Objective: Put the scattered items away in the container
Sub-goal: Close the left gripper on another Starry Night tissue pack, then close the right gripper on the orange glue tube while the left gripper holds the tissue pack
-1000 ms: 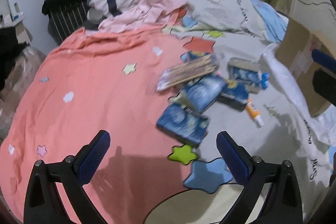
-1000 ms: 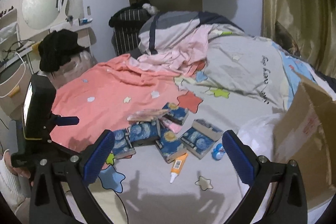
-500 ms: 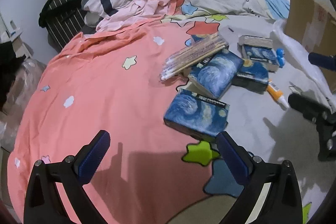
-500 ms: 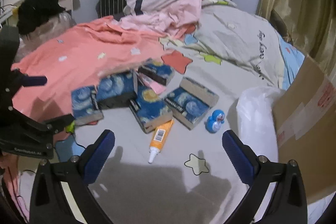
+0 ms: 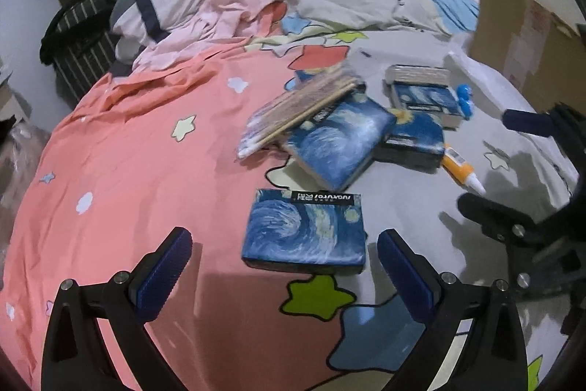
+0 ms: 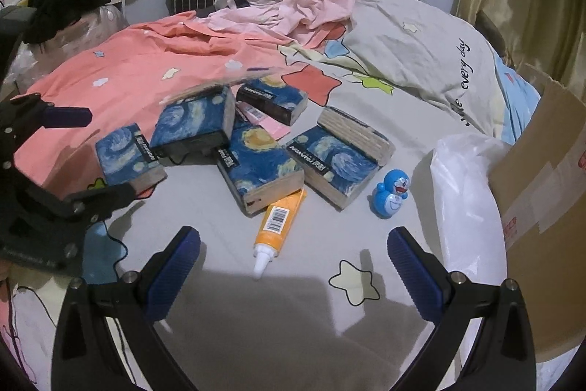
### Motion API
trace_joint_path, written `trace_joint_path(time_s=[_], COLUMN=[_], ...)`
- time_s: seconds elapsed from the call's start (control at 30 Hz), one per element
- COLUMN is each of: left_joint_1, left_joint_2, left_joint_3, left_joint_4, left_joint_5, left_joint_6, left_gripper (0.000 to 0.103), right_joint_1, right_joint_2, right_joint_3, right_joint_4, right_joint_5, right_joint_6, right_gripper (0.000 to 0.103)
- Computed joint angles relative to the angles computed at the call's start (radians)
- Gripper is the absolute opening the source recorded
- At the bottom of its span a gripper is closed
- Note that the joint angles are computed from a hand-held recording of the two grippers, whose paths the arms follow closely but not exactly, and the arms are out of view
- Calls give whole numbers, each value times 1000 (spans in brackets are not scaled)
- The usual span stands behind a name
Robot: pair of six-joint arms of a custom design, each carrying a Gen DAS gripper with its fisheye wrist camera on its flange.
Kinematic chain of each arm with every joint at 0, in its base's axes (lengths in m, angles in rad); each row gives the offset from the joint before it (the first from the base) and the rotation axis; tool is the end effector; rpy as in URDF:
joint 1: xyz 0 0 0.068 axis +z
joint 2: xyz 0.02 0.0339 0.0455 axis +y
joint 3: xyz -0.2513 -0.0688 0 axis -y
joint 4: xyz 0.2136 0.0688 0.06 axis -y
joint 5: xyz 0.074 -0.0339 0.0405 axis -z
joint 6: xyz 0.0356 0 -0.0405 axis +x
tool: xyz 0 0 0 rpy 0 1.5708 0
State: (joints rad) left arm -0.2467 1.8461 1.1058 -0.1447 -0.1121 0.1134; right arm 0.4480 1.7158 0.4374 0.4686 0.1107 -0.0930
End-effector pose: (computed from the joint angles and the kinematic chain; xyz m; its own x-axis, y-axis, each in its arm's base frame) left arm 0.3459 -0.0830 0.1709 -0.7260 0.2988 -0.6194 0.2578 0.9533 0.1577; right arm 0.2277 0.1051 0.0957 -0.6163 -0.3986 -0.6792 -0.4209 0.8957 -0.1437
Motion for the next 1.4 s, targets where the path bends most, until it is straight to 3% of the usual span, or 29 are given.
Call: trace_joint_path(time_s=[0.13, 0.3, 0.37, 0.5, 0.63, 0.77, 1.0, 1.17, 1.3, 1.37, 1.4], left_joint_1=[-19, -23, -29, -14, 16, -10, -11, -16, -24, -30, -32], left_joint_2=[28, 67, 79, 97, 105, 90, 56, 42, 20, 5, -6], left_joint_3=[17, 58, 76, 113, 159, 134, 99, 90, 67, 54, 44], left_joint_4=[-6, -41, -53, -93, -175, -152, -146, -162, -163, -165, -166], left_joint_5=[-37, -56, -67, -37, 77, 30, 31, 33, 35, 31, 30], left_joint_6=[6, -4, -10, -32, -56, -50, -44, -50, -59, -63, -66], left_gripper=[103, 103, 103, 102, 69, 68, 68, 68, 68, 68, 68], right_joint_1=[14, 16, 7, 14, 15, 2, -21, -8, 13, 8, -3], right_joint_2=[12, 31, 70, 79, 91, 94, 97, 85, 78, 70, 67], right_joint_3=[0, 17, 52, 61, 66, 68, 76, 74, 64, 54, 55], right_joint_4=[10, 0, -25, -33, -25, -27, -43, -59, -51, -49, -58], right_joint_5=[16, 8, -7, 7, 6, -15, -61, -93, -94, -117, -145], right_joint_6=[-5, -8, -6, -7, -8, -6, 6, 18, 11, 10, 12], right_gripper=[102, 92, 83, 82, 82, 82, 78, 47, 33, 18, 16])
